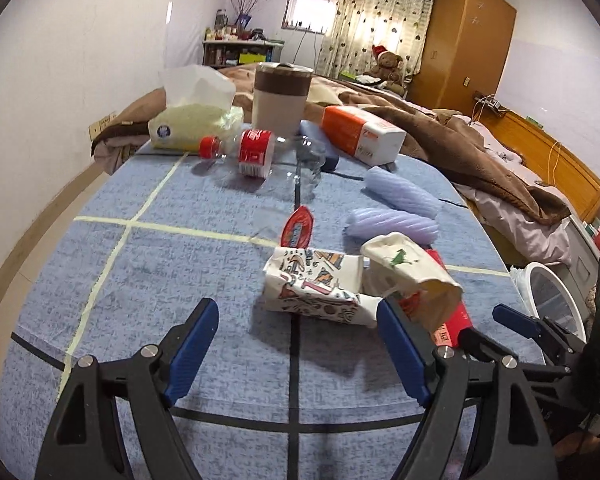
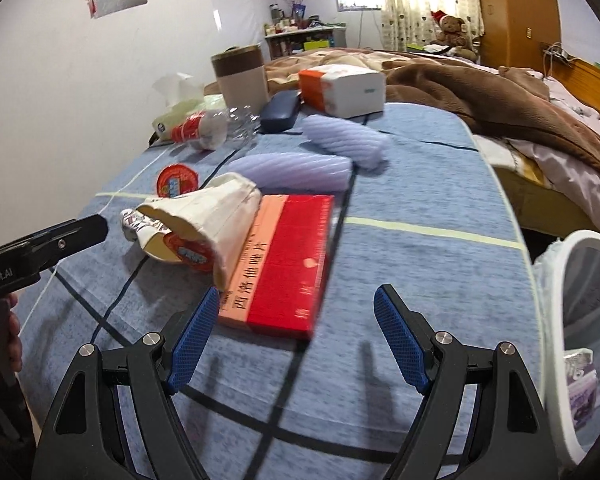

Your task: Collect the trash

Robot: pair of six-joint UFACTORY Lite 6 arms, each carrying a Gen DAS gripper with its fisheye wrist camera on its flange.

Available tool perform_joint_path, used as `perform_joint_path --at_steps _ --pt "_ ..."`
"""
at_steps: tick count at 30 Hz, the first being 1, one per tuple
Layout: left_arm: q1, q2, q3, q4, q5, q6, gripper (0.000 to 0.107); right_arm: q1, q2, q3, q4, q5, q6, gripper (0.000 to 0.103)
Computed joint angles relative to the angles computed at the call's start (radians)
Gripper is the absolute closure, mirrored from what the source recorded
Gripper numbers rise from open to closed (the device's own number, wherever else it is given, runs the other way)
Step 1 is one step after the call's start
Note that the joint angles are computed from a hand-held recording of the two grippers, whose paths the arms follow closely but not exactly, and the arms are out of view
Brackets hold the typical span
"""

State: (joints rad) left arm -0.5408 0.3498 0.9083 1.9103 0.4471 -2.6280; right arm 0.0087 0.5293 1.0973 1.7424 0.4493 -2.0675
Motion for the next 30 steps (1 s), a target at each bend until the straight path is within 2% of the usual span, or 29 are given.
perform_joint_path --at_steps 4,14,17,20,23,26,28,30 --pt "0.068 0.024 0.011 0.225 -0.082 -0.205 0.023 0.034 0.021 0.025 -0.019 -0.031 0.039 0.022" --pt "0.133 0.163 0.155 0.449 -0.179 -0.417 0.023 0.114 0.079 0.099 -0.170 -0.164 0.206 0.022" --pt "0.149 0.196 0.186 0.443 -0.223 -0.405 0.023 0.106 0.081 0.107 -0.198 -0.193 0.225 0.022" --pt "0.152 0.203 0.185 0.411 -0.231 -0.367 0.023 0.103 0.073 0.099 -0.114 -0.235 0.121 0.022" --pt "0.149 0.212 0.188 0.269 -0.237 -0.201 0.023 0.090 0.083 0.111 -0.148 -0.260 0.130 0.022" --pt "0.151 0.205 0.178 0.086 -0.225 -0.002 0.023 0.055 0.100 0.142 -0.298 -0.219 0.270 0.022" --pt "0.160 0.189 0.157 0.040 -0.212 0.050 0.023 0.044 0.104 0.151 -0.297 -0.223 0.266 0.023" --pt "0.178 0.170 0.124 0.105 -0.209 -0.007 0.023 0.028 0.110 0.163 -0.302 -0.212 0.268 0.037"
